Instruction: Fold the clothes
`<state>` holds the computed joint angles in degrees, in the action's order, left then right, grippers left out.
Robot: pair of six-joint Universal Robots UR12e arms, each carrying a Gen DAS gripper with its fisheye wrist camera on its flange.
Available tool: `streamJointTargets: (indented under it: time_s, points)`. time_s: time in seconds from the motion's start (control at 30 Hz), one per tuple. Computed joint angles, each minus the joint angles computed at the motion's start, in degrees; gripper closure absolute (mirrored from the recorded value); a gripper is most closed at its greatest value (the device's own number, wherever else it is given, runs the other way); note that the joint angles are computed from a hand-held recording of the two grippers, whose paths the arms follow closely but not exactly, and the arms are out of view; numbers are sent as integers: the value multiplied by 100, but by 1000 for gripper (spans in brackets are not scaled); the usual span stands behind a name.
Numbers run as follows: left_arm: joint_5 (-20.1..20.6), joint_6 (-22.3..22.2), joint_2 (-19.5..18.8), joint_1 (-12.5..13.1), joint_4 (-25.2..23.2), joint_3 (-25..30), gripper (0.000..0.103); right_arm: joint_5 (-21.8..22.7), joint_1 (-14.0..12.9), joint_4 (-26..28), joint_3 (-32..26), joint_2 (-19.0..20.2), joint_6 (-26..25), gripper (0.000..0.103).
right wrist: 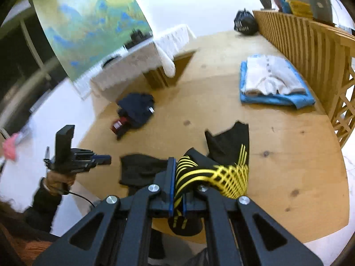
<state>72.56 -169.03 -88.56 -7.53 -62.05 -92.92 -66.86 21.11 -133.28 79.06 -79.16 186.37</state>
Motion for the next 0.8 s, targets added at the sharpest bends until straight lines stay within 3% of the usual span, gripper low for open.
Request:
streamJointTargets:
  time_s: [0.07, 0.17, 0.2, 0.37, 0.47, 0.57, 0.6, 0.63, 0.67, 0.7, 0.8]
  points:
    - [360, 127, -101, -258, -343, 5, 63, -266, 53, 240, 107, -36, -140, 98]
    - [250, 41, -289, -374, -996, 127, 54, -528, 100, 604, 130, 11, -244, 98]
    - [439, -33, -345, -447, -1054, 168, 49, -631, 114, 741, 112, 21, -312, 98]
    - [1385, 16, -557, -778, -1040, 347, 46, -901, 145, 1220, 58, 70, -590, 98]
    - [1177, 255, -666, -798, -1465, 468, 48, -926, 140, 1318, 61, 71, -688, 98]
    - [1179, 437, -686, -799, -1422, 486, 51, -912, 126, 1334, 78, 70, -743, 98]
    - [1181, 496, -691, -799, -1402, 491, 63, -907, 122, 1325, 91, 65, -744, 98]
    - [1191, 545, -695, -786, -1367, 495, 82, -901, 117, 1312, 107, 59, -747, 98]
    - [1075, 552, -707, -730, -1405, 516, 91, -897, 114, 1304, 120, 55, -747, 98]
    - [941, 552, -722, -668, -1457, 541, 96, -887, 108, 1298, 137, 47, -735, 98]
    - [237, 383, -715, -413, -1541, 514, 97, -760, 47, 1163, 228, -8, -606, 98]
